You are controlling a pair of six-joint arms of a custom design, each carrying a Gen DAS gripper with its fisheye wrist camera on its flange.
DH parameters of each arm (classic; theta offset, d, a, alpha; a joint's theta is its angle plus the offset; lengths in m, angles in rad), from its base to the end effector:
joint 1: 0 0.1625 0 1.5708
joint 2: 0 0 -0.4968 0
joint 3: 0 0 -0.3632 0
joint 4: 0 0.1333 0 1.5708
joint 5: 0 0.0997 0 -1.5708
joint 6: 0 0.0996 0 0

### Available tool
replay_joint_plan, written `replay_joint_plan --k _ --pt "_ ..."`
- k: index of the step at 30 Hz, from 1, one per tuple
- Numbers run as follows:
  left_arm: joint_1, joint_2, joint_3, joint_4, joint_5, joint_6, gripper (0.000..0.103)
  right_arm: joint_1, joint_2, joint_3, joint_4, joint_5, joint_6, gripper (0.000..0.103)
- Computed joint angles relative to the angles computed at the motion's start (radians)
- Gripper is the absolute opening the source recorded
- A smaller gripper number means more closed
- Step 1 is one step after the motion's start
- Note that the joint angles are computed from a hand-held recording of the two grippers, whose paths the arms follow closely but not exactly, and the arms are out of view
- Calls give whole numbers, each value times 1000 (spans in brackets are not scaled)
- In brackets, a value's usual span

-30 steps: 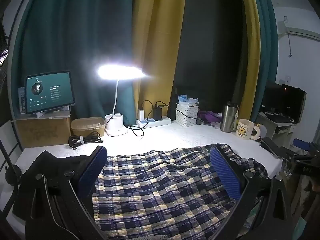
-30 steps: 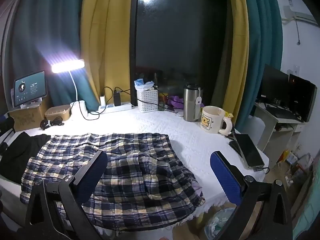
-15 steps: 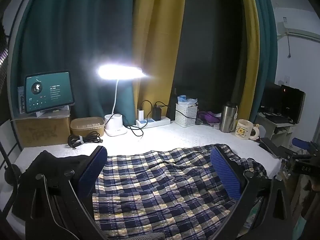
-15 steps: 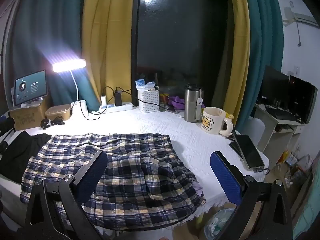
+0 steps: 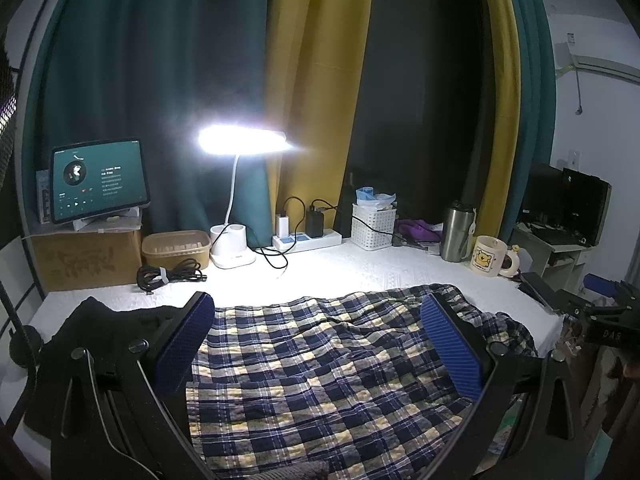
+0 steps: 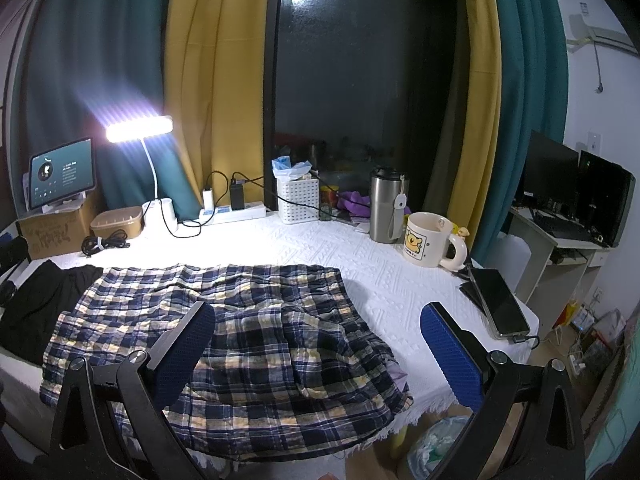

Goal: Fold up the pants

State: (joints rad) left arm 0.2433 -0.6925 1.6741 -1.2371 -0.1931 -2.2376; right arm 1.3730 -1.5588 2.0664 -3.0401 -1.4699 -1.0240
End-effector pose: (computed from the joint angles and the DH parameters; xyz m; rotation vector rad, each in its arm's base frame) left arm -0.5178 -0.3666 0.0764 0.2079 1.8589 -1.5268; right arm 0.0498 -0.4808 0.5078 1.0376 -2.2073 1.1126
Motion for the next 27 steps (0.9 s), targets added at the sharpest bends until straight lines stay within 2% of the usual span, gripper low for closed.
replay_joint_plan --k 14,22,27 --pt "-2 -13 45 -157 6 127 102 1 1 3 -3 -3 -1 103" --pt "-2 -11 50 -178 7 147 102 0 1 5 -6 -3 -2 103" --pt "-2 -6 41 -147 9 123 102 0 1 6 -8 -3 -1 103"
